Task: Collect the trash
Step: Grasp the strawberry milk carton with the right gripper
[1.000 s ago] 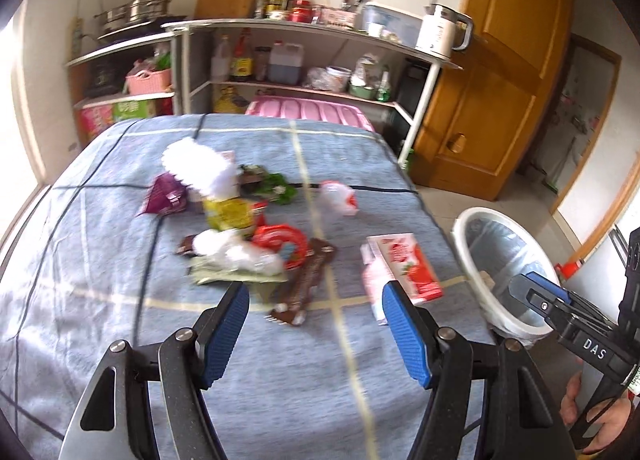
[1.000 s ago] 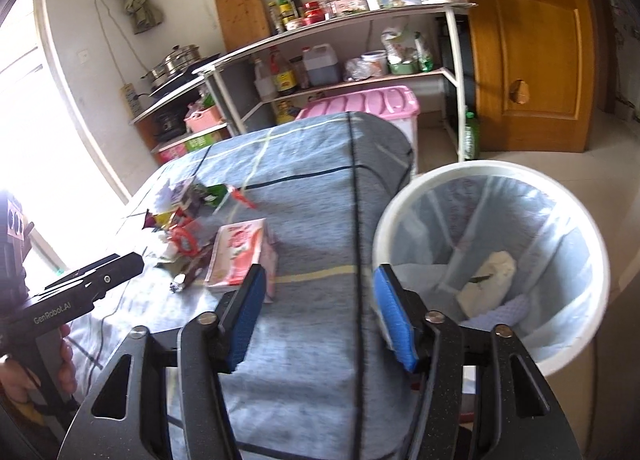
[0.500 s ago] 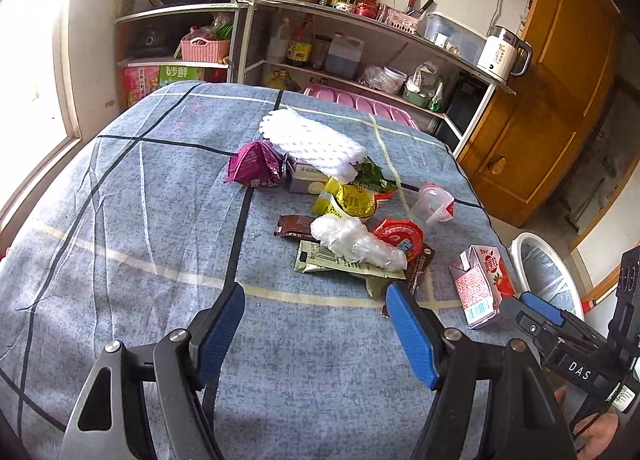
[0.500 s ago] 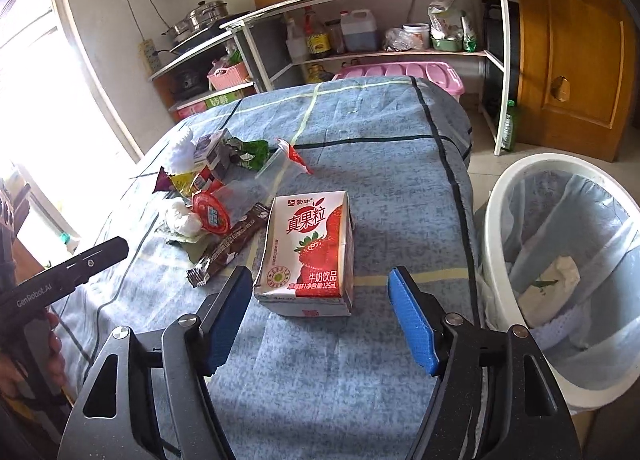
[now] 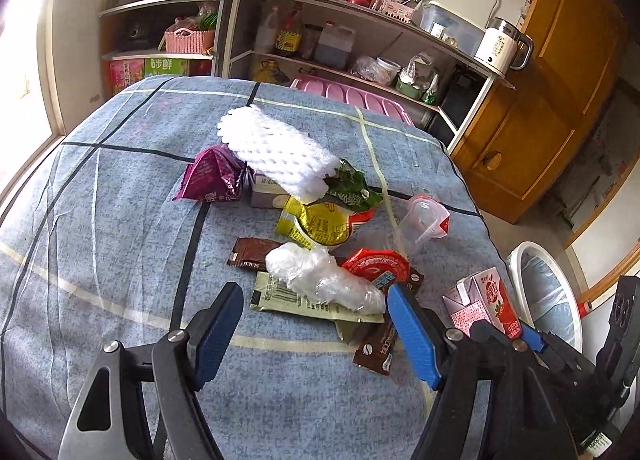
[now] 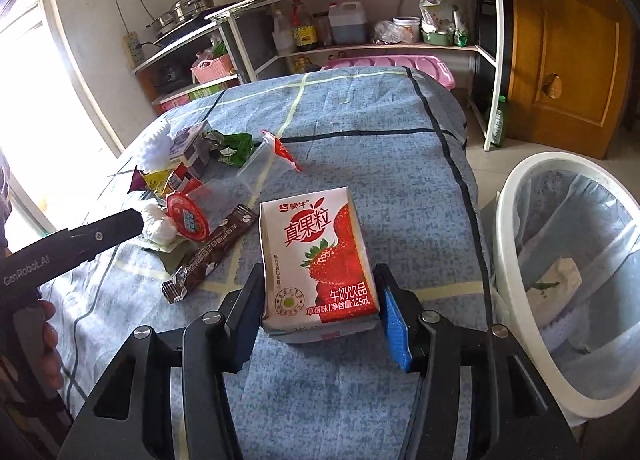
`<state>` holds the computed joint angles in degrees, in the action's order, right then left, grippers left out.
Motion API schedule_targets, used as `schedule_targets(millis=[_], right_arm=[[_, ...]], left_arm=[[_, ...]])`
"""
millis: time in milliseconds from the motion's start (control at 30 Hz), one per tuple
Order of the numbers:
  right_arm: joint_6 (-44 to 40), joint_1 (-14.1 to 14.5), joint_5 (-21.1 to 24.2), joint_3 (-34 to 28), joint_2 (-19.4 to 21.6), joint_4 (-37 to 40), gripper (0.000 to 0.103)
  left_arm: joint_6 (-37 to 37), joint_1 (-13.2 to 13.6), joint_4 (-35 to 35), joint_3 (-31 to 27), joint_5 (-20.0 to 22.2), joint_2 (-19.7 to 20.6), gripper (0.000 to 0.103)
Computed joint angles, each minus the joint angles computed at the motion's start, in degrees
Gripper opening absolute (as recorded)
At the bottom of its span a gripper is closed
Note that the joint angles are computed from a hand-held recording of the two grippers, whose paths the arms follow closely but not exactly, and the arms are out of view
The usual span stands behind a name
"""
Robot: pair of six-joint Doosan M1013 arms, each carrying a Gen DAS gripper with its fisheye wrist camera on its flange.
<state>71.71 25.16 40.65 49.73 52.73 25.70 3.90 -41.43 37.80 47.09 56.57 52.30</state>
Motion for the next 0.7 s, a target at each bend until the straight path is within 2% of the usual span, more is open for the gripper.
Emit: schedule_targets(millis=[100, 267, 333, 433, 600, 700], right_arm=[[-0.33, -0.09, -0.04, 0.05, 0.01, 0.91, 0.054], [-0.58, 0.04, -0.43, 0.42, -0.15, 0.93, 0.054], [-0.58, 0.02, -0.44, 0.44, -0.15, 1.08, 0.054], [-0.66, 0.04, -0.63, 0.69, -0.23, 1.39, 0.054], [-1.17, 0.03, -0.88, 1.03, -0.38, 1.99, 0.054], [-1.19, 0.01, -0.9, 1.07, -0.4, 2.04, 0.054]], left_arm=[[1.02, 0.28, -0.72, -2.31, 1.1, 1.27, 0.074], [1.54, 0.71, -2.13, -6.36, 6.14, 3.69, 0.074], [2.34, 0.8, -2.72, -7.53, 9.34, 4.39, 0.074], [1.45, 0.69, -2.34, -6.22, 11.22, 3.73, 0.074], [-1.71, 0.41, -0.72, -1.58, 10.7, 1.37, 0.074], [-3.35, 0.49, -0.03, 1.17, 8.14, 0.01, 0.074]])
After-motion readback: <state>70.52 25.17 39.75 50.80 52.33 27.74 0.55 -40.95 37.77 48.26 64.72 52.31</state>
